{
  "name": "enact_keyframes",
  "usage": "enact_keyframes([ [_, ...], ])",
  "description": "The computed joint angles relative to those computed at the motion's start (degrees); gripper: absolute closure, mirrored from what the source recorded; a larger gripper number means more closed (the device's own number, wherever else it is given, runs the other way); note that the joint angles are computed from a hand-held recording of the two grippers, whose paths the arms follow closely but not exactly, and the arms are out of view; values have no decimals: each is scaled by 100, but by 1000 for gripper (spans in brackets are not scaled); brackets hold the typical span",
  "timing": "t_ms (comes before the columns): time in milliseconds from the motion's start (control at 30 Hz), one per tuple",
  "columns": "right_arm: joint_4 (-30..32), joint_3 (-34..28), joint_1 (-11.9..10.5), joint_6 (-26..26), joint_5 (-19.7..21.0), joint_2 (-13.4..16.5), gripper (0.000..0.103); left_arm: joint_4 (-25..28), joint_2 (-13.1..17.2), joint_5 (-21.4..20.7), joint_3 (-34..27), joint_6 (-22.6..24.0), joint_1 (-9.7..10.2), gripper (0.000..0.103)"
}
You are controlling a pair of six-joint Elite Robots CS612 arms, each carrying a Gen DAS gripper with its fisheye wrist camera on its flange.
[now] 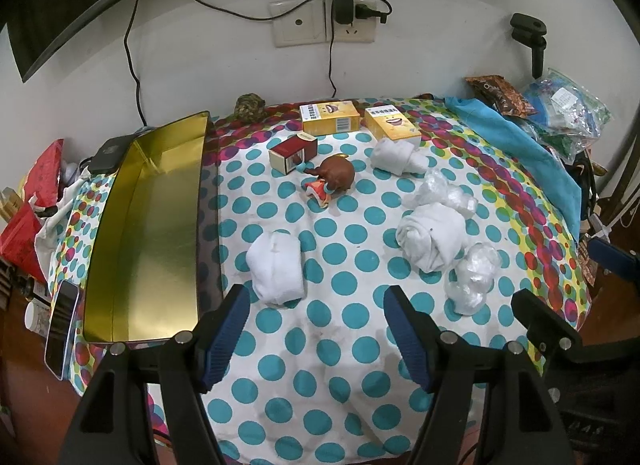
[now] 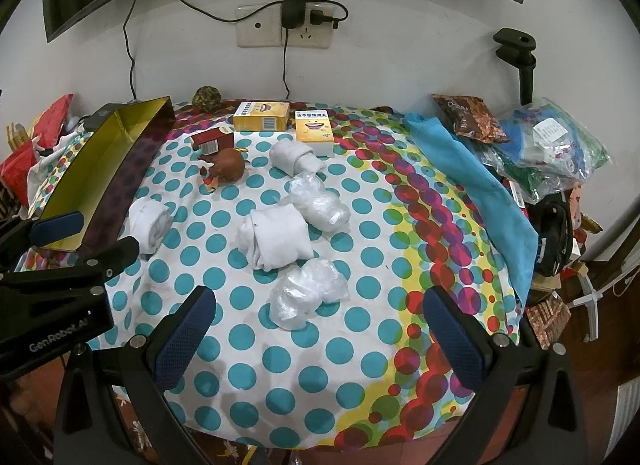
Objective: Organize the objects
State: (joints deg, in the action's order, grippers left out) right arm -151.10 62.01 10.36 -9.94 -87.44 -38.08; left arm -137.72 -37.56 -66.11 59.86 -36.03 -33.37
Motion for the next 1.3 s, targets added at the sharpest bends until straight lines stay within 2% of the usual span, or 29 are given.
enact_keyframes([
  [400,-14,-9,-71,-165,140,75,0,-105,-114,-72,253,-98,32,32],
  [633,29,-169,-90,-322,270,272,2,-255,-149,-94,394,-23,64,32],
  [800,204,-326,-123,-279,363,413,11,-433,-161,-190,518,49,97,32],
  [1133,530,-644,-121,-244,328,675,10,-661,-107,-400,546,242,151,32],
  [1233,548,-686,-130,-203,442,718,12,-827,-83,-498,542,264,179,32],
  [1300,565,-710,-138,-211,550,736,25,-934,-50,-588,515,311,206,32],
])
